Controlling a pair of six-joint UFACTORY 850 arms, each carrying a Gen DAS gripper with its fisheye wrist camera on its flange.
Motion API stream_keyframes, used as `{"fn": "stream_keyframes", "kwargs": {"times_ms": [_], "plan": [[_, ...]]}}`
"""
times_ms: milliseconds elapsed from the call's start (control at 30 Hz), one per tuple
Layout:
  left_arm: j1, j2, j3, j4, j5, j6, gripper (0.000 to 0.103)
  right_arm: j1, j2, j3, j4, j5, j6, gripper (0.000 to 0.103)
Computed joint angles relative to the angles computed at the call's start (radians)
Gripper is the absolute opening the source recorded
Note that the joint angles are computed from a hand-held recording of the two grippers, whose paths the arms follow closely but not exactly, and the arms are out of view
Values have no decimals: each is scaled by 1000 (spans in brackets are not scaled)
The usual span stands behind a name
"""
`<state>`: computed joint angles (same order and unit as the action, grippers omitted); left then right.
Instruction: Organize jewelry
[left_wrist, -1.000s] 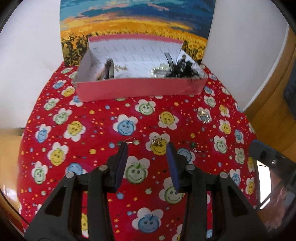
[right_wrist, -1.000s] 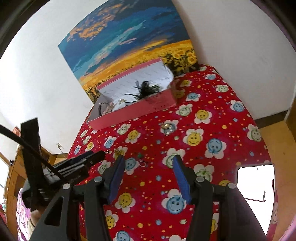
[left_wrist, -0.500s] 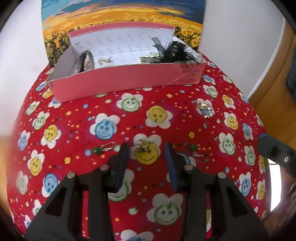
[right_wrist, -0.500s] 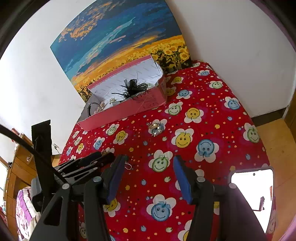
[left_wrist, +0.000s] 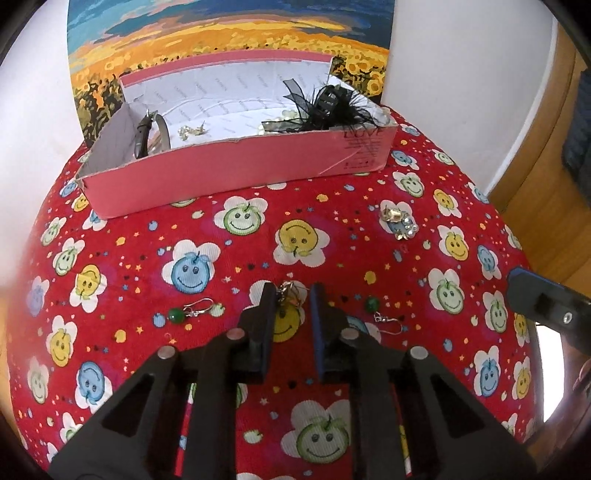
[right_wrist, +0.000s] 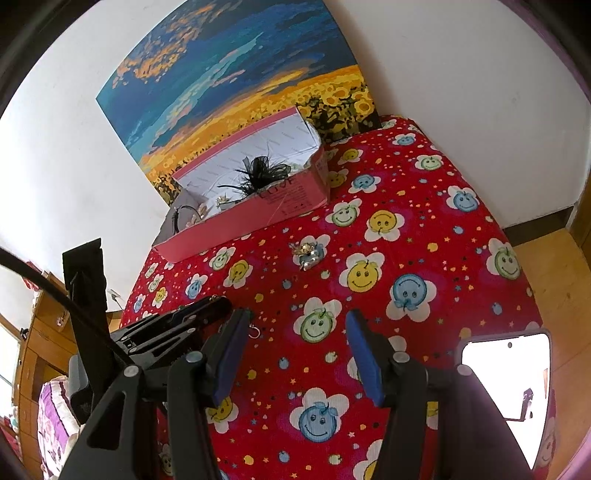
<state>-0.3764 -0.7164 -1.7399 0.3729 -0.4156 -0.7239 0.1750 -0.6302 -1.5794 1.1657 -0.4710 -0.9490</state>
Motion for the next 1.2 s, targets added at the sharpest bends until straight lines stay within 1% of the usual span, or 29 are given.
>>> {"fn": "stream_keyframes", "kwargs": {"times_ms": [67,200,300,367,500,733,833,933,1000,1067,1200], "plan": [[3,9,10,-26,17,12,10,1,3,5,-4,4,2,58],[0,51,53,61,47,-89,10,7,7,6,-18,14,12,58],[3,73,74,101,46,-141,10,15,9,5,-35,24,26,58],[9,88,88,71,44,-120,10,20,7,1,-47,27,36,58],[22,114,119,127,45,-198,10,31,-7,-21,-100,27,80,58],[48,144,168,182,50,-285,10,53,-67,-129,-344,4,302,58],[58,149,178,182,55,-300,10,48,-81,-160,-374,-13,341,58],[70,167,205,151,96,-286,10,46,-99,-204,-467,-26,410,58],[73,176,219,189,107,-330,10,46,-113,-236,-546,-33,468,58],[78,181,225,189,112,-335,10,46,-132,-276,-612,-52,514,58],[85,189,235,219,115,-374,10,48,-168,-347,-676,-90,548,58]]}}
